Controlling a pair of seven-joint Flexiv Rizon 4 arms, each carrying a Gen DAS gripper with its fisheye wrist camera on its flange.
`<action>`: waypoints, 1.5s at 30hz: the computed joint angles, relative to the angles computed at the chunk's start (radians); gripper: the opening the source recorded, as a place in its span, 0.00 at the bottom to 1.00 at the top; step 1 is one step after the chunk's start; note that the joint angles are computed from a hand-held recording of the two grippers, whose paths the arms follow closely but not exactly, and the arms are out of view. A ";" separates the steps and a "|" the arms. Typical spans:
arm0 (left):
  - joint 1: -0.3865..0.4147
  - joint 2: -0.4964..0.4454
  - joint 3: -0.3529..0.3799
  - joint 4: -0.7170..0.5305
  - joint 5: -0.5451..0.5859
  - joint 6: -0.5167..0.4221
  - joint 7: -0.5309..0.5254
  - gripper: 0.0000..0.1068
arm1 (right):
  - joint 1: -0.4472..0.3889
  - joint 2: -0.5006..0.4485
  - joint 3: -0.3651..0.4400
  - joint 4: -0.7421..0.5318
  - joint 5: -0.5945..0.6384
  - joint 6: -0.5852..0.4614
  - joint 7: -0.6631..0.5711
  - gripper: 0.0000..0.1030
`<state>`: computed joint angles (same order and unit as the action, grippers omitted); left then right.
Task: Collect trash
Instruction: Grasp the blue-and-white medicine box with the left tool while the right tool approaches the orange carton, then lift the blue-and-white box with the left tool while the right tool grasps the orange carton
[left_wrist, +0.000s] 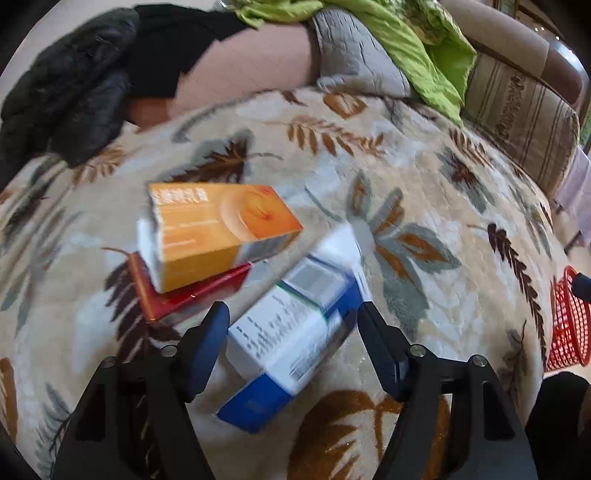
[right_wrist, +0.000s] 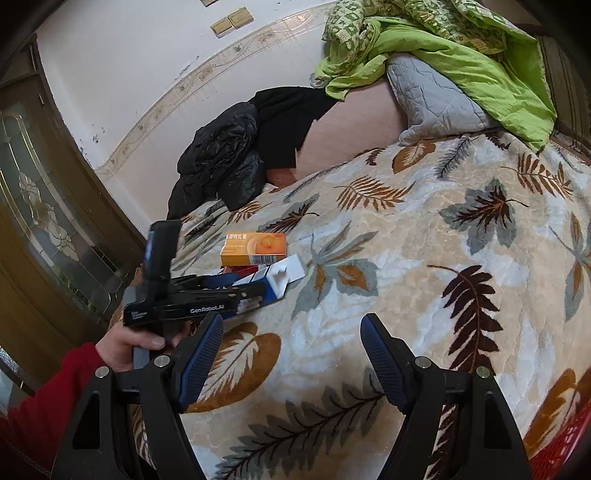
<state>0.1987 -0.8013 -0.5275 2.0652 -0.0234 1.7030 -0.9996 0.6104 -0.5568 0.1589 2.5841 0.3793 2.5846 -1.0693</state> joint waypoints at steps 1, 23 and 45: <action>0.024 0.000 -0.029 0.005 -0.012 -0.036 0.015 0.66 | -0.002 -0.002 0.002 0.001 0.001 0.005 0.002 0.78; -0.167 0.055 0.138 0.103 -0.038 0.195 -0.280 0.37 | -0.034 -0.004 0.006 0.001 -0.058 -0.004 0.031 0.79; -0.217 0.088 0.413 0.267 0.007 0.631 -0.737 0.37 | -0.625 -0.383 0.263 -0.800 -0.995 -0.741 0.313 0.77</action>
<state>-0.0186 -0.7130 -0.1144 2.3323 -0.0163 2.3336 -1.7364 -0.0146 -0.9401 0.4217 1.7843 -0.6154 1.8441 -0.7560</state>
